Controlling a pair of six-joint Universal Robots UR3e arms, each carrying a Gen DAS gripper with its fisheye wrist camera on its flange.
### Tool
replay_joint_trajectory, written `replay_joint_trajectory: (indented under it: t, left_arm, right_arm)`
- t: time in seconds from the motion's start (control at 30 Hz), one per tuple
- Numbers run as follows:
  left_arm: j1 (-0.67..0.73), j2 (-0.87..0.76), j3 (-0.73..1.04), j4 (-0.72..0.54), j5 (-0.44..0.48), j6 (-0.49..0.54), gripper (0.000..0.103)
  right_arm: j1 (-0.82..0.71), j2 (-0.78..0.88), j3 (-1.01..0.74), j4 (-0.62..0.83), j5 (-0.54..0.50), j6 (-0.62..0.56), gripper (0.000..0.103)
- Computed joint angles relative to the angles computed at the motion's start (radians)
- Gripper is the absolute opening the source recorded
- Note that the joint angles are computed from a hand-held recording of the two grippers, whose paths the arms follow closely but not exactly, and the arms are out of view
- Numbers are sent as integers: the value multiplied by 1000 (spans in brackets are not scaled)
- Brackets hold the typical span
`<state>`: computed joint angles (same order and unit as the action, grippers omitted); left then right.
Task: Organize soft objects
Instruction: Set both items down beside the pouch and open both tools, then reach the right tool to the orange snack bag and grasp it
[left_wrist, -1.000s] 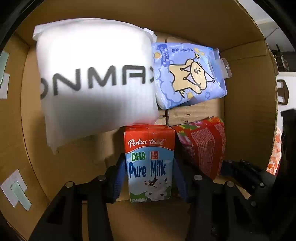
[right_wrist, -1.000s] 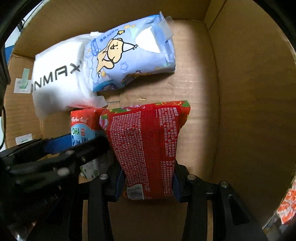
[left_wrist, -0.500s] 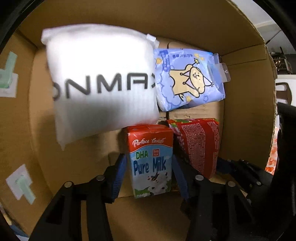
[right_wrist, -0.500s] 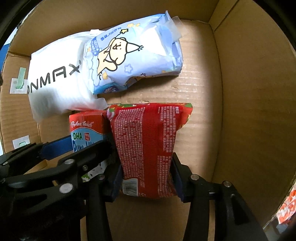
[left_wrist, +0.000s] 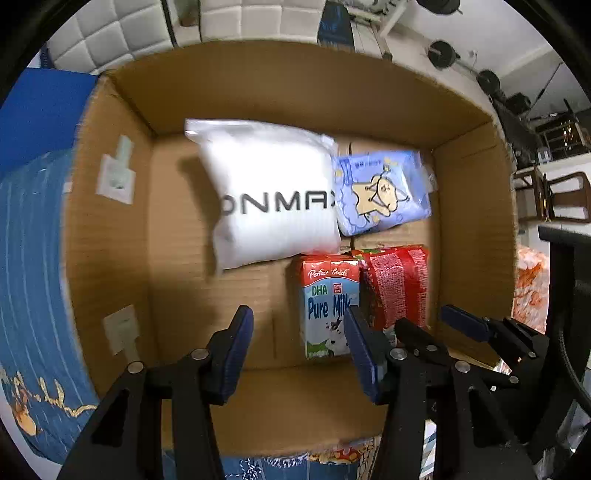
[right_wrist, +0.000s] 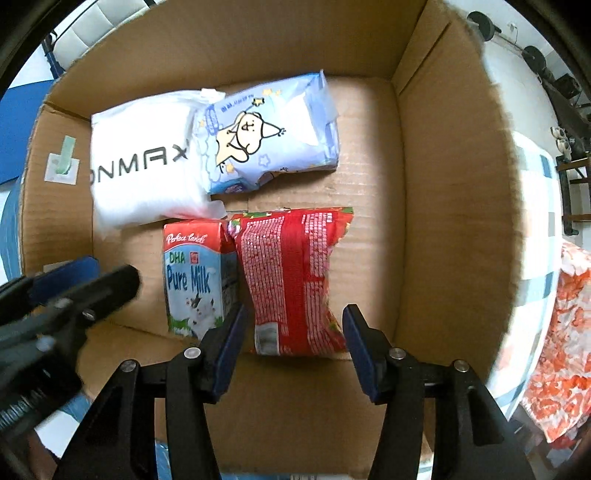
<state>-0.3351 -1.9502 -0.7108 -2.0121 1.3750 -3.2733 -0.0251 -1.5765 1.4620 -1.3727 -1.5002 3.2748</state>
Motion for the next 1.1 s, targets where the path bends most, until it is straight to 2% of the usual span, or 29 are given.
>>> replay_joint_trajectory:
  t: [0.13,0.2,0.27,0.3,0.33,0.47,0.53,0.63,1.1]
  left_arm:
    - [8,48,29,-25,21,-15,49]
    - [19,78,12,-23,50,-23,66]
    - [27,119,-39,13,70,-28,75]
    - [27,144,-56,20,79,-37,85]
    - [31,158,-66,21,83,-41,89]
    - [26,228,-125,49,97,-65,98]
    - [34,273,-142,47,101,-63,98]
    - [14,319,-176,74,125,-95,99]
    - [-55,459,4,-79,213,-173,99]
  right_arm:
    - [13,-19,-68,57,-11,10,56]
    - [20,-35,-106,90,-10,19,59]
    - [27,-47,-148,114,-6,31,74]
    - [18,-85,-135,124,-2,22,82]
    - [23,-93,-150,130,-5,27,86]
    - [-26,-192,-205,233,-25,-35,89]
    - [-61,-257,-204,272,-30,-78,93]
    - [-60,-306,-224,312,-32,-88,93]
    - [-151,-419,-545,599,-3,-163,93]
